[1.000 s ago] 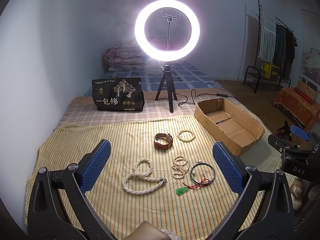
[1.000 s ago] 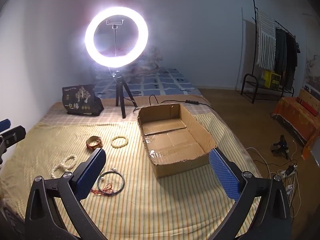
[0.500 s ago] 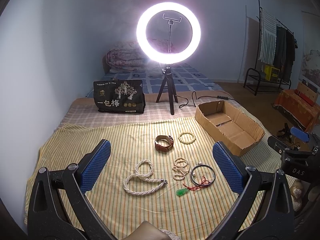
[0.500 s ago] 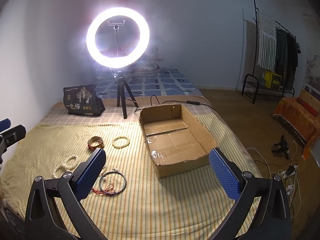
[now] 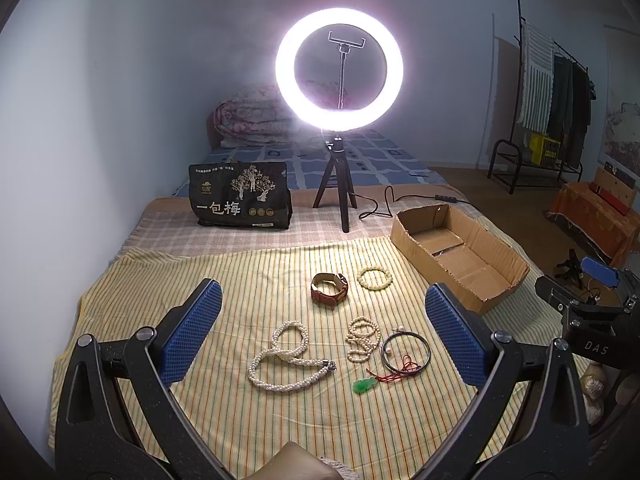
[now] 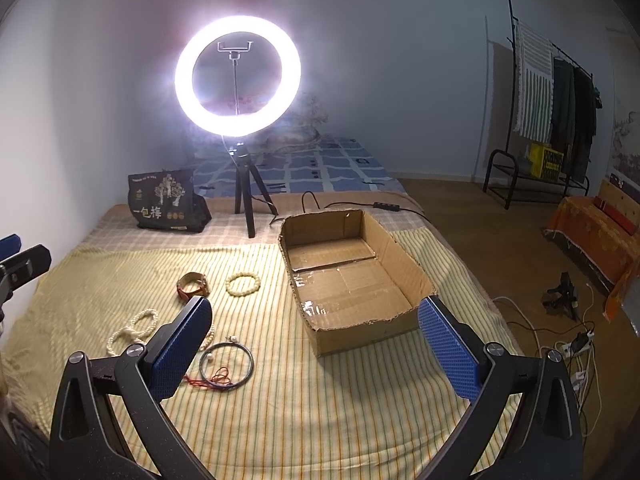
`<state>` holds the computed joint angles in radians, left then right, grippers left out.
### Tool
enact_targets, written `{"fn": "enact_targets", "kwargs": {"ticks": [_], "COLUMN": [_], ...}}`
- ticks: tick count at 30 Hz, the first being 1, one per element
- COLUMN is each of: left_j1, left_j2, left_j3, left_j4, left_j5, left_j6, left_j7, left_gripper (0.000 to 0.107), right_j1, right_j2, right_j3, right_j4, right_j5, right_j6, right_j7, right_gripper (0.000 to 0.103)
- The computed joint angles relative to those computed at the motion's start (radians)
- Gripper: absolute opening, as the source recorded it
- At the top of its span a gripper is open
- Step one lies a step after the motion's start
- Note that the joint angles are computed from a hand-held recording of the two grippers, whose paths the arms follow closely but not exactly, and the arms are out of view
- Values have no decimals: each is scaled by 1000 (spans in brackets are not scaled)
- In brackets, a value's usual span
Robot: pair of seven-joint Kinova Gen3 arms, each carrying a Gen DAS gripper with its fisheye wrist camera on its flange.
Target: Organize jewelry
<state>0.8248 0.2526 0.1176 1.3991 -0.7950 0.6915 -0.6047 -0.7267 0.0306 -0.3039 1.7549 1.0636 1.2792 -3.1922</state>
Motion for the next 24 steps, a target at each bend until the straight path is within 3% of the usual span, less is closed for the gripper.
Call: {"fn": "enact_targets", "kwargs": {"ticks": [24], "left_j1": [-3], "left_j2": [-5], "left_j3": [3], "left_j4": [7], "left_j5": [0], "left_j6": [-1], "left_j7": [3], "left_gripper": [103], "right_j1": [6], "right_j2": [-2], "right_j3": [2], "right_j4": [-5], "right_j5": [-14], "right_j6": [-10], "right_j7": [21], "right_gripper": [102]}}
